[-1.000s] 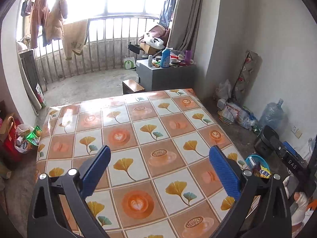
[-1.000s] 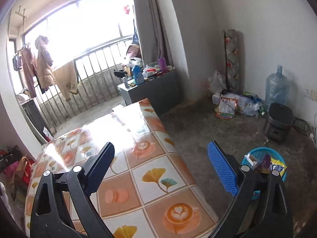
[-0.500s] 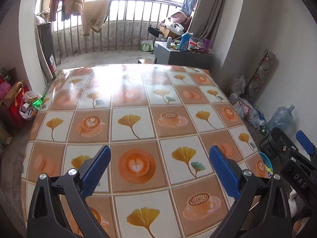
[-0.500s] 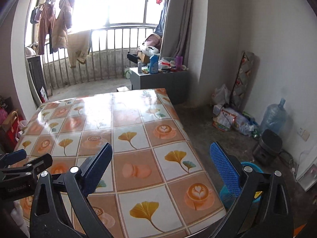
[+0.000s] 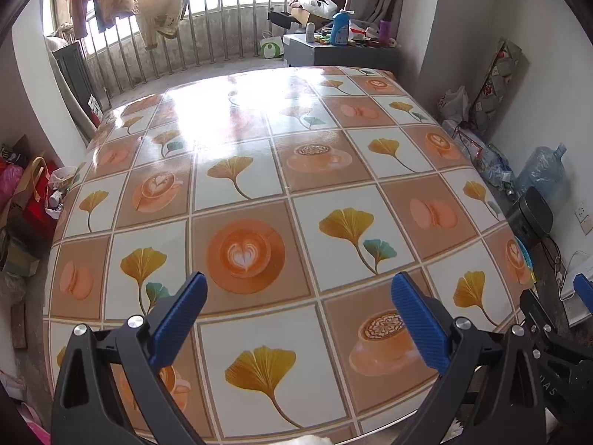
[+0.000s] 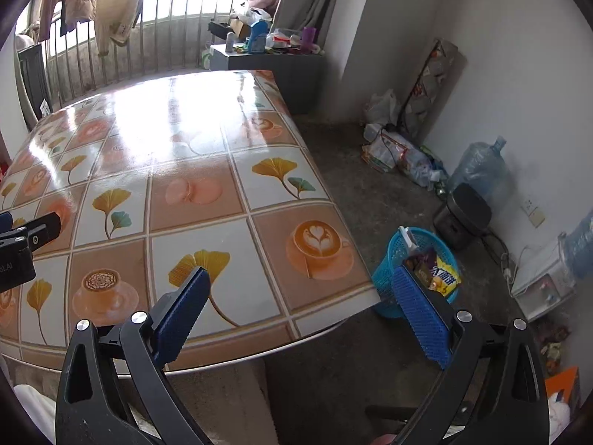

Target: Collect trash

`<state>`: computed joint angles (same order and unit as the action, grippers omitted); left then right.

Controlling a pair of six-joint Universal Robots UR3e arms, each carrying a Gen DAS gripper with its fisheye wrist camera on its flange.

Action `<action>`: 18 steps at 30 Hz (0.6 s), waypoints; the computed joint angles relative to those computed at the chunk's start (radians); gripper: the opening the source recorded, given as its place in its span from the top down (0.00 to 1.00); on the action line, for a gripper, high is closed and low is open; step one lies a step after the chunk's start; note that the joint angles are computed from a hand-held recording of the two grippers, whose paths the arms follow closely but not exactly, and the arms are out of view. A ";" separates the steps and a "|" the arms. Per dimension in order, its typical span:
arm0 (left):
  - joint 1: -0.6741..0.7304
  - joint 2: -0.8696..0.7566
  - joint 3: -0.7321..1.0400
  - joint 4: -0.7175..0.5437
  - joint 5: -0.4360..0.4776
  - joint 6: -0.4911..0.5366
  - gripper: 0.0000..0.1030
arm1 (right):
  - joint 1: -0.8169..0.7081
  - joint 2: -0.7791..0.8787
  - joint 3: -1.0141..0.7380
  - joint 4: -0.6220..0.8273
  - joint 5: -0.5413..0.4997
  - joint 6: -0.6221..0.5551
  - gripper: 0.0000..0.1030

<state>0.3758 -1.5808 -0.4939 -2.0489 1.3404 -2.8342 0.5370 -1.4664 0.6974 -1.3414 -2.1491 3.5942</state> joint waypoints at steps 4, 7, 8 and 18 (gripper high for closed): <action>-0.061 -0.043 0.067 -0.018 0.024 -0.007 0.05 | -0.004 -0.007 -0.008 0.027 -0.006 0.002 0.08; -0.094 -0.055 0.090 -0.007 0.028 -0.012 0.05 | -0.008 -0.020 0.003 0.041 -0.014 0.008 0.08; -0.104 -0.058 0.093 -0.003 0.032 -0.014 0.05 | -0.013 -0.030 0.012 0.043 -0.015 0.008 0.08; -0.156 -0.092 0.131 -0.002 0.074 -0.031 0.05 | -0.067 -0.117 0.111 0.045 -0.005 0.008 0.08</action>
